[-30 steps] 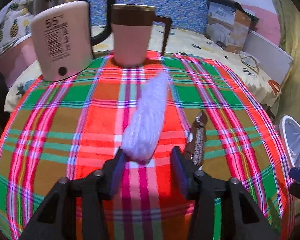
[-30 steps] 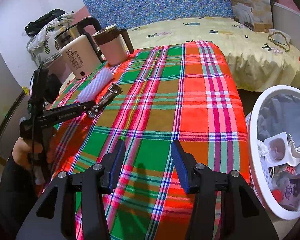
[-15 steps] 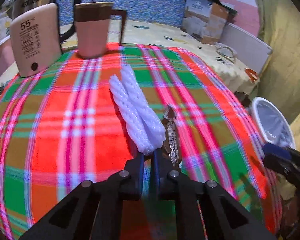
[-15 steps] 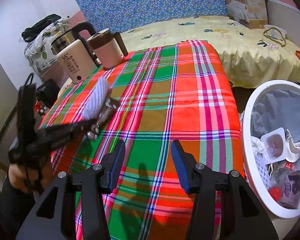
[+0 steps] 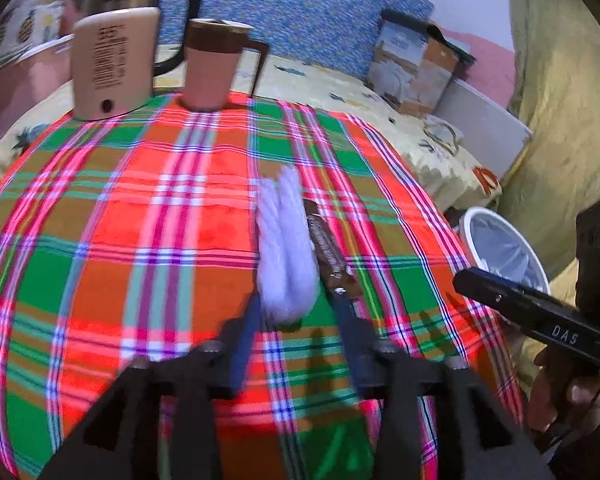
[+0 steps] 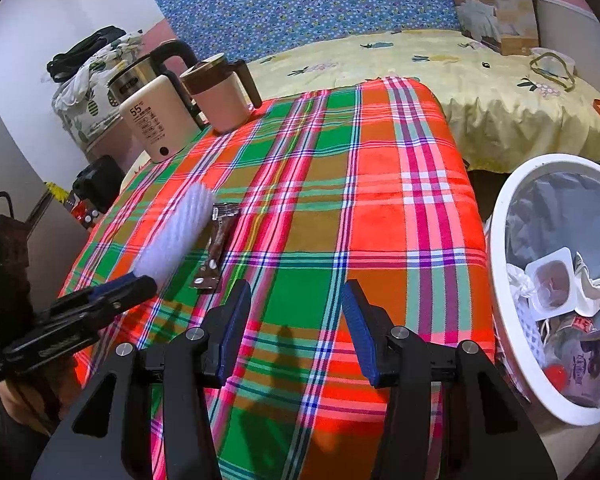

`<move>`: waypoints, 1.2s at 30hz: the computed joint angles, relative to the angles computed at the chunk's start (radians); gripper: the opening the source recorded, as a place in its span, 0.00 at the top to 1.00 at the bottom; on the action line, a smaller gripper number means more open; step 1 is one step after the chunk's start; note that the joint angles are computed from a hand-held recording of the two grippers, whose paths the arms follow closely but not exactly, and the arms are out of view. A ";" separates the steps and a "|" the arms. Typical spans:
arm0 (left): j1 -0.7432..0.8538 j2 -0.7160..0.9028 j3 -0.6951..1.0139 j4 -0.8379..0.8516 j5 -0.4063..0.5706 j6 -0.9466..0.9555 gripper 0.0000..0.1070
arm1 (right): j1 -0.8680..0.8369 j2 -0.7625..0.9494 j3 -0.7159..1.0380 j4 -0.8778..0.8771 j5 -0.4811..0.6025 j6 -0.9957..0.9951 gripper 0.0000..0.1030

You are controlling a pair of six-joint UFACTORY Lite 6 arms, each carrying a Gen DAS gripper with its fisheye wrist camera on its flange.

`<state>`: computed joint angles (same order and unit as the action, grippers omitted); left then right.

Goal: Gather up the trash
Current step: 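Grasp the white mesh sleeve with the left tool while the right grasps the brown wrapper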

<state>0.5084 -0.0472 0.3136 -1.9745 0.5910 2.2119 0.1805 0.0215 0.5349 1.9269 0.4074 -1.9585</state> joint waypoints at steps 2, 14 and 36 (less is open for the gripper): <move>0.020 -0.008 -0.006 -0.001 0.005 -0.001 0.48 | 0.000 -0.006 -0.003 0.002 -0.001 -0.004 0.52; -0.126 0.225 0.155 -0.288 -0.091 0.142 0.74 | 0.046 -0.007 -0.001 0.043 -0.027 -0.025 0.52; 0.164 0.175 0.043 -0.114 0.050 0.158 0.76 | 0.380 0.320 0.286 0.481 -0.178 -0.372 0.76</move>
<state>0.6726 0.1273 0.3563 -2.0887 0.6405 2.3700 0.5603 0.3415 0.8212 2.4075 0.2298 -2.3308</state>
